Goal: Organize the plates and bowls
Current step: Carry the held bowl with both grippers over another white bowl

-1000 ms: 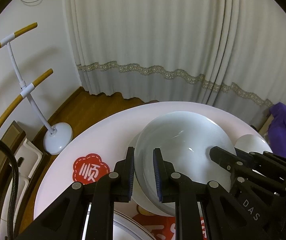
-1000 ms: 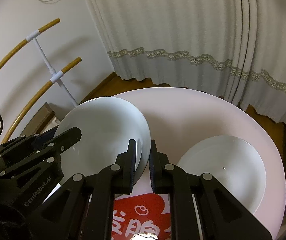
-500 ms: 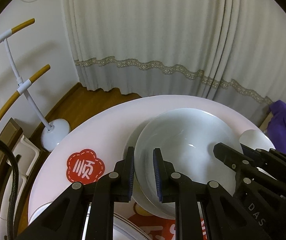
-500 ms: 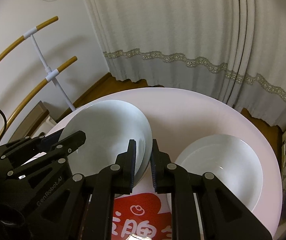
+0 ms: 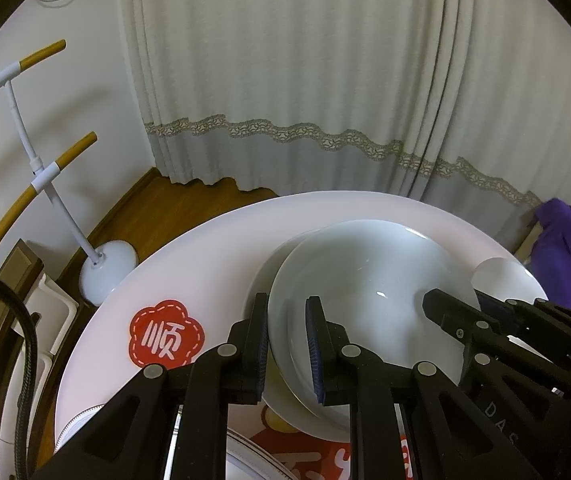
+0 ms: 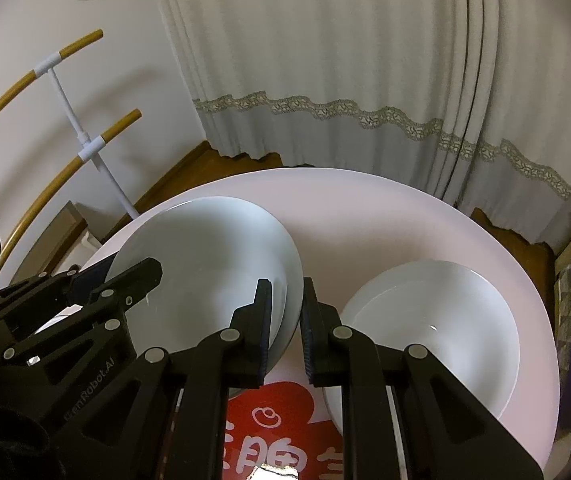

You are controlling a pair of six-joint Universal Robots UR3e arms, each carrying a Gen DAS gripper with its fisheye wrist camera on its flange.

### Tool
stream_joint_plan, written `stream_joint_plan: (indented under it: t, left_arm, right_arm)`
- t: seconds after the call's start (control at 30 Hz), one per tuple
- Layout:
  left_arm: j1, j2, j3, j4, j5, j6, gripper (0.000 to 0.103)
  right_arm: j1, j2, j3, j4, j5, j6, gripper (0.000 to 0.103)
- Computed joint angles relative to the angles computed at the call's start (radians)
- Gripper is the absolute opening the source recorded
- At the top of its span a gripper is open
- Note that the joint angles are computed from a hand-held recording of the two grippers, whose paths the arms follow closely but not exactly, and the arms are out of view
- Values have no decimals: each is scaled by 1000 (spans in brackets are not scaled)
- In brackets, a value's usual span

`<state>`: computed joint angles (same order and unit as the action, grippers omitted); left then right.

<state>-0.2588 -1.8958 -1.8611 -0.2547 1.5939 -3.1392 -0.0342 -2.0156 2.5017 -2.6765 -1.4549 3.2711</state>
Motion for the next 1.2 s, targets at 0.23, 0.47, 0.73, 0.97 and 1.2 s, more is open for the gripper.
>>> stream_joint_plan:
  t: [0.23,0.47,0.73,0.97,1.2]
  left_arm:
    - [-7,5,29,-42,10,-1,14]
    - [-11,8,41,-58,9,-4,14]
    - [-18,4,46,-55,13,-1,14]
    - [-7,2,48,-59,2,5,14]
    - [-17,-4,58,-61,10,-4,14]
  right_arm:
    - [-79,-56,-28,131,89,-33,15]
    - [-126,-98,-39,219,150,-29,15]
    - [-293,-274,-31,472,302,-113,18]
    - [-308,-354,-41,565,318,-111,23]
    - [-302,-394,-38,608,326,-93,25]
